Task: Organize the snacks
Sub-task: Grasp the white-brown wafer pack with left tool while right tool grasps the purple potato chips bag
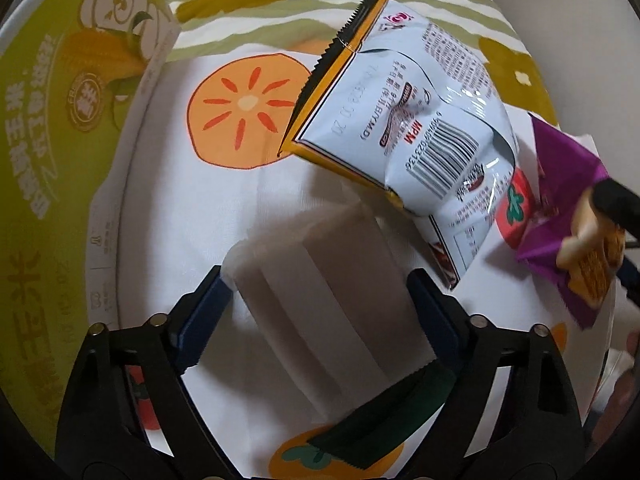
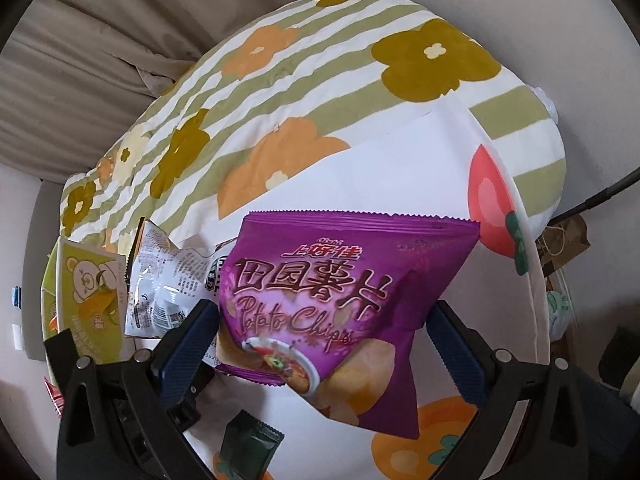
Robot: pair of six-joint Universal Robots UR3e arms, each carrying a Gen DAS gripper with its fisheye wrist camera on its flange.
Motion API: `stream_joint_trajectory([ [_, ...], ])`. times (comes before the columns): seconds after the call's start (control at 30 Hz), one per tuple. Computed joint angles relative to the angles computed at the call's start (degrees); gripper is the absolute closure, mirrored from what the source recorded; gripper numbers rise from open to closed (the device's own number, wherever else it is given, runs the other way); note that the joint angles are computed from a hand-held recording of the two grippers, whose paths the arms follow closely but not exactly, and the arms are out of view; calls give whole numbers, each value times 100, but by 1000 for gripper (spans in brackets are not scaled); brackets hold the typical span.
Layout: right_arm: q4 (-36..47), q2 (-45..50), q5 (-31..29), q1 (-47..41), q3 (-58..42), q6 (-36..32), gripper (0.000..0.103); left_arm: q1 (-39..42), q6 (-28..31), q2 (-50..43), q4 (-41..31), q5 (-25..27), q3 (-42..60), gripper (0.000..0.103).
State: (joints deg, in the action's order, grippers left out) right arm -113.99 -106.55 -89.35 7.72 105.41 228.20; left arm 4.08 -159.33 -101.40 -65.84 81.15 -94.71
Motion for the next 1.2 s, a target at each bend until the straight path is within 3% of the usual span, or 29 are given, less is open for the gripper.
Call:
stream_joint_trajectory([
  [0.17, -6, 217, -57, 57, -134, -159, 0, 170, 325, 236, -134, -90, -123, 34],
  [0.53, -512, 393, 162, -25, 129, -547, 1, 503, 536, 486, -487, -363, -221, 37],
  [0.83, -678, 270, 32, 88, 228, -895, 26, 798, 629, 1063, -706, -631, -547, 37],
  [0.97, -664, -3, -56, 145, 335, -910, 28, 929, 724, 1450, -866, -800, -624, 37],
  [1.2, -256, -578, -489, 580, 75, -974, 28, 1349, 966, 2350, -1918, -1555, -442, 37],
])
